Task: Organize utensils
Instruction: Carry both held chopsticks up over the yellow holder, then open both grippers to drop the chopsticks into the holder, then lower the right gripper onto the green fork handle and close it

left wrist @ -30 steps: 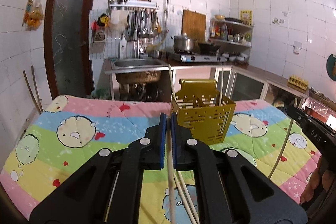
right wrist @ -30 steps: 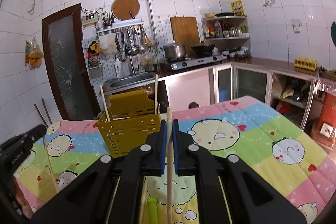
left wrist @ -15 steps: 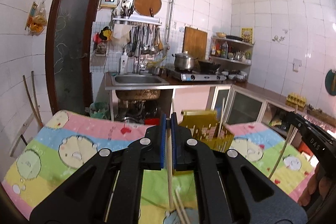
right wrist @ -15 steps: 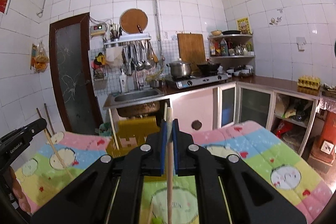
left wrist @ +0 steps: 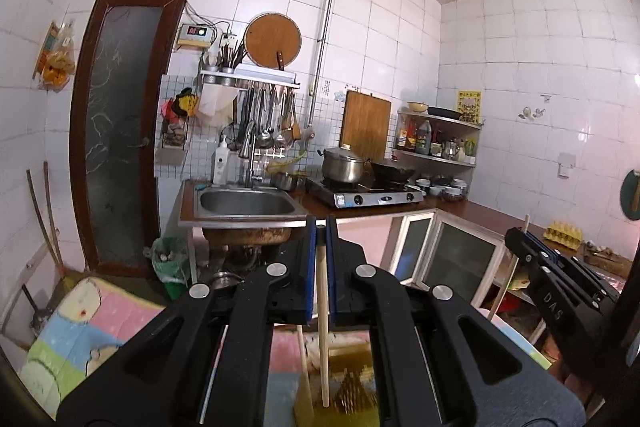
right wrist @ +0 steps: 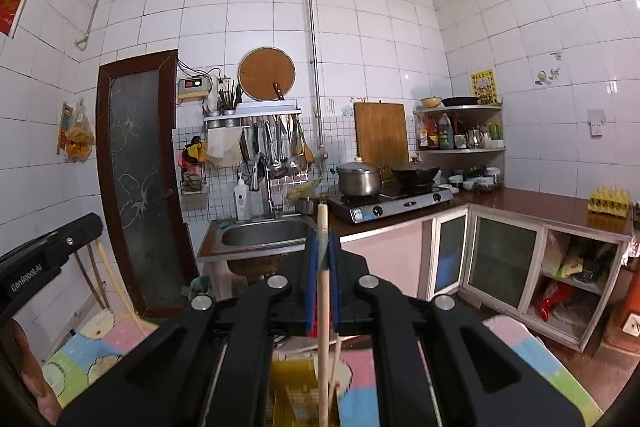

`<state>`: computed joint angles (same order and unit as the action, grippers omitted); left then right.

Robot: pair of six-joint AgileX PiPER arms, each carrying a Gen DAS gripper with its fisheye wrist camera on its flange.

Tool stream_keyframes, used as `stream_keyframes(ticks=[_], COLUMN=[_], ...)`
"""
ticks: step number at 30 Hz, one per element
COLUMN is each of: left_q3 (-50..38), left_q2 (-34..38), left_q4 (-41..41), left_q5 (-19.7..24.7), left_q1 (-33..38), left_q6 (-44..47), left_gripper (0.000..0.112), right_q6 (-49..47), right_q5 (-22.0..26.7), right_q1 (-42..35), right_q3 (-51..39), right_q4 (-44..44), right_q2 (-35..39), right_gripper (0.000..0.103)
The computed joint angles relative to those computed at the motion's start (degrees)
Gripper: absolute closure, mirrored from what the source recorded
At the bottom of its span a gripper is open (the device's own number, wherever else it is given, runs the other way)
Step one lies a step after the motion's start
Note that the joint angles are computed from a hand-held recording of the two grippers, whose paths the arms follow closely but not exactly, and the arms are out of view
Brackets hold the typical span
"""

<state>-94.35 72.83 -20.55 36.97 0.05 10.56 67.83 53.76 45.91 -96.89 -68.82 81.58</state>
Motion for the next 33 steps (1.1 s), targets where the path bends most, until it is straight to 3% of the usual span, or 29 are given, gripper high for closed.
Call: stream_keyframes(ticks=[3,8,12,14,15,16,17,18,20,22,26,33], left_q3=[-1.2,6.9,11.9,13.2,13.3,13.3,13.3,14.4,15.8,15.6,20.7,31.5], left_q2=[3.9,6.2,6.7,6.3,6.0,5.4,4.9,3.7,1.5,0.6,-3.7,-8.8], left_q4=[5.7,7.1,6.1,6.3,5.9,4.9,3.9,3.5,3.8,0.6,-7.3,-9.4], left_q5=[-1.4,-7.1,-8.5,-8.2,-7.5,-6.1,-5.3,-5.6,-5.4,-2.0,2.2,7.0], left_q1=[-3.6,-5.5,-5.0,-4.2,-3.5,-2.3,-1.3,-0.4,1.5,4.6,12.9,19.4], left_q6=[-4.6,-4.1,-1.7,-1.4,-0.8,0.1,0.9,1.1,1.5,5.4,13.5,21.1], left_gripper=[0.109,0.109,0.109,0.107,0.096,0.084,0.057,0.046,0.046,0.041,0.024,0.018], right_q6=[-0.5,2.6,2.5,2.0,1.2,0.4,0.0,0.6,3.0,2.4,4.4,12.6], right_q5=[-3.3,-9.4,-13.2,-12.7,-11.3,-10.7,-10.0,-8.8,-6.4,-4.0,1.2,7.4], right_q1=[-3.6,-8.3,-10.0,-9.9,-9.5,-9.5,-9.5,-8.9,-7.1,-5.5,-0.9,9.1], right_q3=[-1.8,4.5,9.9,11.4,11.7,11.6,12.1,13.1,15.8,17.8,23.9,37.4], right_q4=[2.1,4.2,6.7,7.5,8.5,9.6,10.6,10.9,8.9,9.7,10.7,12.0], right_q2=[3.2,5.3,5.0,4.5,4.0,3.8,3.0,1.8,-0.8,-3.0,-7.5,-12.9], right_gripper=[0.097,0.097,0.097,0.096,0.095,0.082,0.069,0.046,0.043,0.043,0.043,0.041])
